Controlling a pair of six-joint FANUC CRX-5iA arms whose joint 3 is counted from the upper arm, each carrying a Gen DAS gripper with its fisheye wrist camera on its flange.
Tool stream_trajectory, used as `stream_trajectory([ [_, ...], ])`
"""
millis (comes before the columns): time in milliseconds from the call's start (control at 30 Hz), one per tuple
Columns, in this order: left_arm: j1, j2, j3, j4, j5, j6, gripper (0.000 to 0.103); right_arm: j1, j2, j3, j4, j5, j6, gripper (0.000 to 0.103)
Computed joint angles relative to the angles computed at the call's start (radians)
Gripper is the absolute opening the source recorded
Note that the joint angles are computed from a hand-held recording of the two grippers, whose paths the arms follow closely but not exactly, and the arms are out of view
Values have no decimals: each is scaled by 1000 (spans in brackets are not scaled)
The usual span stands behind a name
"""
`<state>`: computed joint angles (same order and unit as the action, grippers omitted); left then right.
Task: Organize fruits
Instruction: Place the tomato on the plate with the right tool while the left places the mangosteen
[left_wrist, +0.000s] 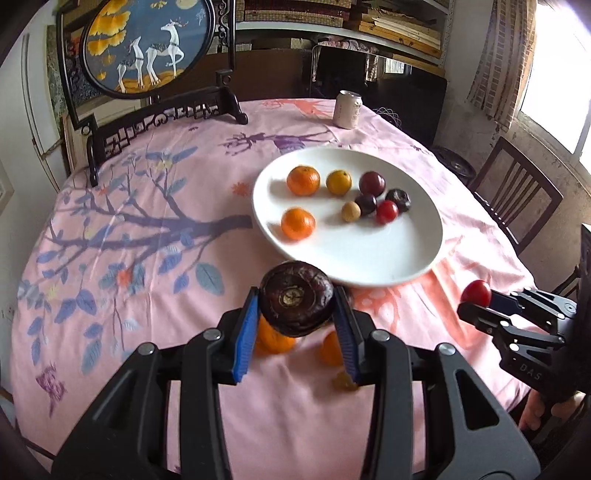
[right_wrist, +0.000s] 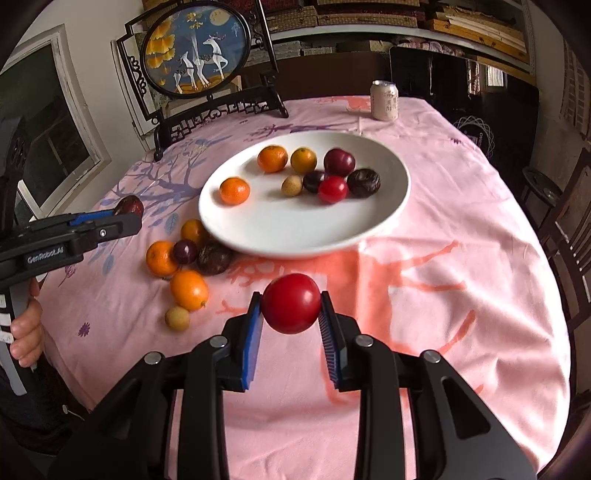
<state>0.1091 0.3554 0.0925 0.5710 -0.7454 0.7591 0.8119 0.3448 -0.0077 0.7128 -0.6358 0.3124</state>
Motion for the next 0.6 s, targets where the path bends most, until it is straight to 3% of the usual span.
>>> stream_trajectory([
  [167, -69, 222, 393, -179, -131, 214, 40, -75, 98, 176, -8, -46, 104, 30],
  [333, -119, 486, 823, -329, -362, 412, 40, -135, 244, 376, -85, -152, 215, 30],
  [400, -124, 545, 915, -338, -413, 432, 40, -146, 277, 415, -101, -180, 241, 30],
  [600, -129, 612, 1014, -343, -462, 441, 40, -156, 287, 417, -125, -167, 258, 30],
])
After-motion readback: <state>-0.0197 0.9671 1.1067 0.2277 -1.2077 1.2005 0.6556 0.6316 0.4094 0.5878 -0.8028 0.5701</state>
